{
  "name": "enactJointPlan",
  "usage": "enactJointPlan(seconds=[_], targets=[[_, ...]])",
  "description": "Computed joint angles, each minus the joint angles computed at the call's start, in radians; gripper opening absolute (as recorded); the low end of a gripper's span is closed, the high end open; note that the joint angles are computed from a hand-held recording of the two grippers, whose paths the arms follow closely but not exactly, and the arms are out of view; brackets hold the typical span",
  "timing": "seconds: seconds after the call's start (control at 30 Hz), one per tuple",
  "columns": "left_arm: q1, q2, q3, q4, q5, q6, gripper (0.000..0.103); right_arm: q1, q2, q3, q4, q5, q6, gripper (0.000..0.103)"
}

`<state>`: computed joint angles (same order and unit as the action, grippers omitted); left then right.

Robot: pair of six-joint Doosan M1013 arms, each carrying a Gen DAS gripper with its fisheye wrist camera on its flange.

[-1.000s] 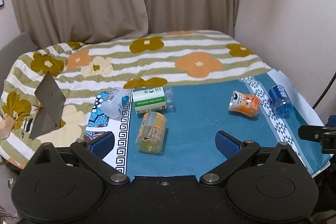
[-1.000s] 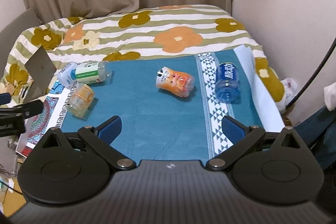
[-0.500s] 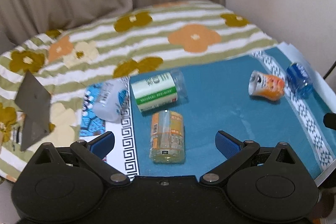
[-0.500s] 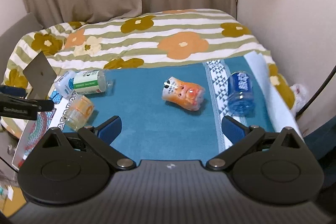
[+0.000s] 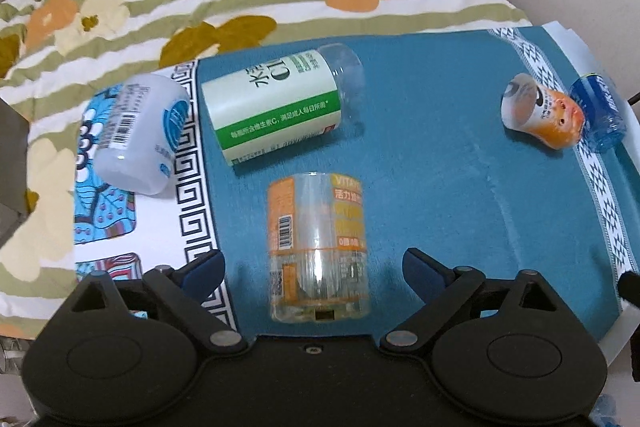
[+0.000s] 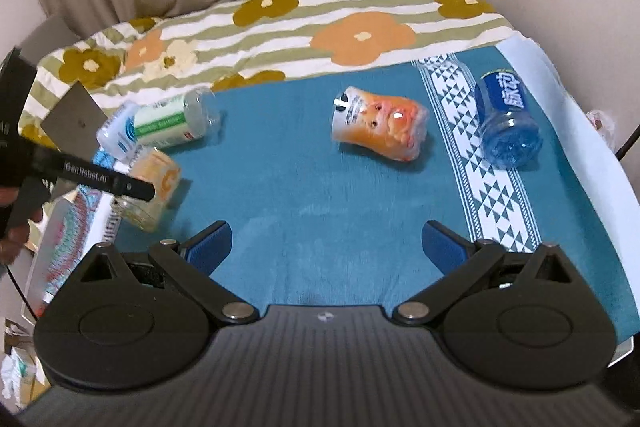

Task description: Flip cup upright

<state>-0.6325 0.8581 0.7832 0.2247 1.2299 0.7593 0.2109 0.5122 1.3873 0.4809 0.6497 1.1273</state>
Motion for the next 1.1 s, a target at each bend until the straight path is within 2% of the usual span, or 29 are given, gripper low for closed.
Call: enactJointPlan(seconds=[0.07,0.23,0.37,0.83,1.1], targets=[[0.003,0.013,-0.017,-0.011,0.013,0.016,0.097,0.005,0.008,-0.002,-0.009,0.005,0.012,0.103],[0.003,0.031,-0.035,-0.031,0.044,0.016,0.086,0.008,0.023,-0.009,0.005,0.025,0.035,0.103],[0.006,0.032,-0.029,-0.062,0.043,0.010,0.064,0.008,0.028,-0.009,0.012,0.038,0.054,0.103],[-0.007,0.016,-0.012,-0.029,0.018,-0.035,0.064,-0.003,0.021,-0.003,0.021,0.047,0.063,0.103],[-0.047,0.014,-0.049,0.006,0.025,-0.119,0.064,-0.029,0.006,-0.017,0.032,0.075,0.018,0.103]])
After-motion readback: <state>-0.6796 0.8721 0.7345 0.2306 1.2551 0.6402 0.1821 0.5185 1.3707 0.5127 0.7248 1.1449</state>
